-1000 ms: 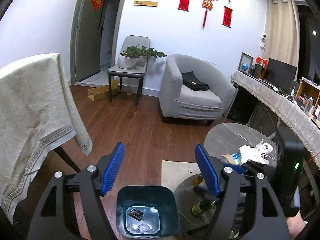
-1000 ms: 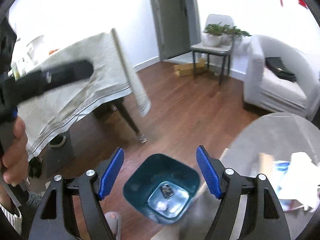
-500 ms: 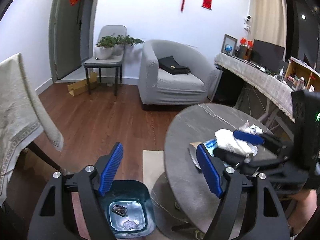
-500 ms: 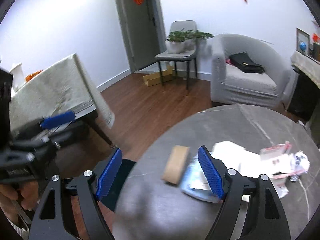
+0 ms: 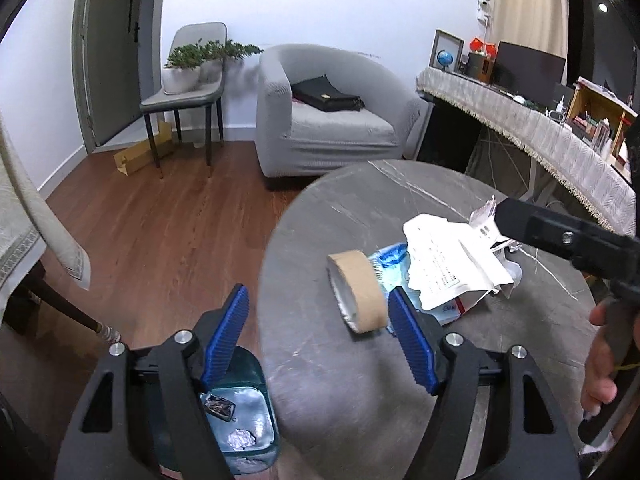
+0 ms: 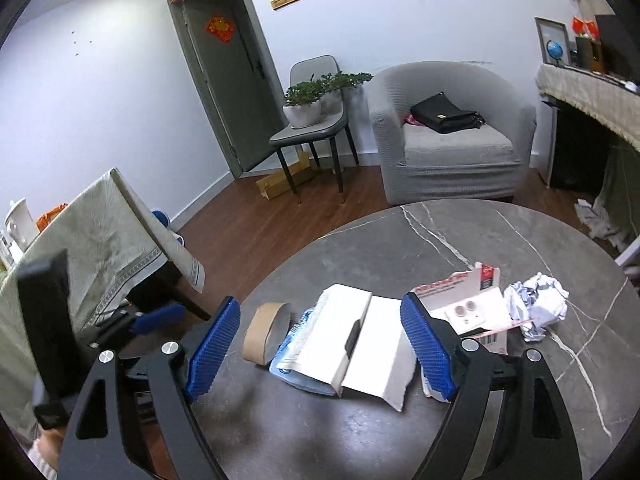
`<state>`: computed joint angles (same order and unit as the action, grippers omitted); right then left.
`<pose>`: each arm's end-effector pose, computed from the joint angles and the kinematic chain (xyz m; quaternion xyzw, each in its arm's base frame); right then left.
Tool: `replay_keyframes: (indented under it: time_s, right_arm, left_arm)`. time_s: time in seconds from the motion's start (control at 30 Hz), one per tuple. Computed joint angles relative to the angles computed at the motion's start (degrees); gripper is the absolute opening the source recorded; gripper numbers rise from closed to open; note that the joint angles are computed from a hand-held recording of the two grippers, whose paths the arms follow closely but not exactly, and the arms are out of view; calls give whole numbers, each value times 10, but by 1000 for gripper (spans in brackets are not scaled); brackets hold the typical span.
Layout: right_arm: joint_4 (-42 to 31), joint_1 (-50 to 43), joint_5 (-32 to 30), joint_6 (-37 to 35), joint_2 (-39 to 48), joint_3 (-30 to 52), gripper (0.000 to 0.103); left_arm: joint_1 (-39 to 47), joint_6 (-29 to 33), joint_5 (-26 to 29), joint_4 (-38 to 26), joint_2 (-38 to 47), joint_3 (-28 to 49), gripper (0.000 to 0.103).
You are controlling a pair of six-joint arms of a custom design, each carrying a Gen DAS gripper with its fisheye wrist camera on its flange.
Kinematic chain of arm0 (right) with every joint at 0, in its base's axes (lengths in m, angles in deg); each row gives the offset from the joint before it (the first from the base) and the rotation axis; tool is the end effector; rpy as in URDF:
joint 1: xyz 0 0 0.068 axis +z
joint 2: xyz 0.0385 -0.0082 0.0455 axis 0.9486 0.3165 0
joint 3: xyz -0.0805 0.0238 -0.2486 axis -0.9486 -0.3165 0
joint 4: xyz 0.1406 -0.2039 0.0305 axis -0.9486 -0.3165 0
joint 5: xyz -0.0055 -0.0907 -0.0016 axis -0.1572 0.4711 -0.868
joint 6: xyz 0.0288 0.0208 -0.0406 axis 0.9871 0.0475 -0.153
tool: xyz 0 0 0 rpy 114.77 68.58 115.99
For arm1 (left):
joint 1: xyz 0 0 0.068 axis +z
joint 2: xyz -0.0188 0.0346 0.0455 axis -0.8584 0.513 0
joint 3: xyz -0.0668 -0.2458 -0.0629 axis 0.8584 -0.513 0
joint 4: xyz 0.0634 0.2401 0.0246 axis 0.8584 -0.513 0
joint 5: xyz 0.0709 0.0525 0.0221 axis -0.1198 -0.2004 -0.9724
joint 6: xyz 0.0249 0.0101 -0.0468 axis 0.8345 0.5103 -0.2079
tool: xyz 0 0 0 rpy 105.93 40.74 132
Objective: Collect trash
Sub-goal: 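Grasp the tan tape roll with the left gripper while the right grasps the white cardboard box, then carry the tape roll into the teal bin and open the left gripper while the right carries the white box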
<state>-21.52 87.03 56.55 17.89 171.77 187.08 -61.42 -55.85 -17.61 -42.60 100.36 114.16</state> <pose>0.3260 0.1002 0.3950 -0.1115 0.8779 0.2126 0.4144 0.3085 -0.0182 0.3734 0.0397 0.9113 -0.0883 0.4003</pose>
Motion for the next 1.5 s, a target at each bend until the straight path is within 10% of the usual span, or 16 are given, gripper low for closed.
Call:
replay_keyframes:
  time_s: [0.47,0.73,1.5]
  right_arm:
    - [-4,-9,-29,8,0,-11,84]
    - [-9,-6,-28,15,6,-13,84]
    - [-45,43,99,53,81,39,89]
  left_arm:
    - [-25,-18,-27,-8,53,21,56]
    - [-37,-8,-24,-7,56,18,25]
    - [34,28,32,-11,-1,-13,24]
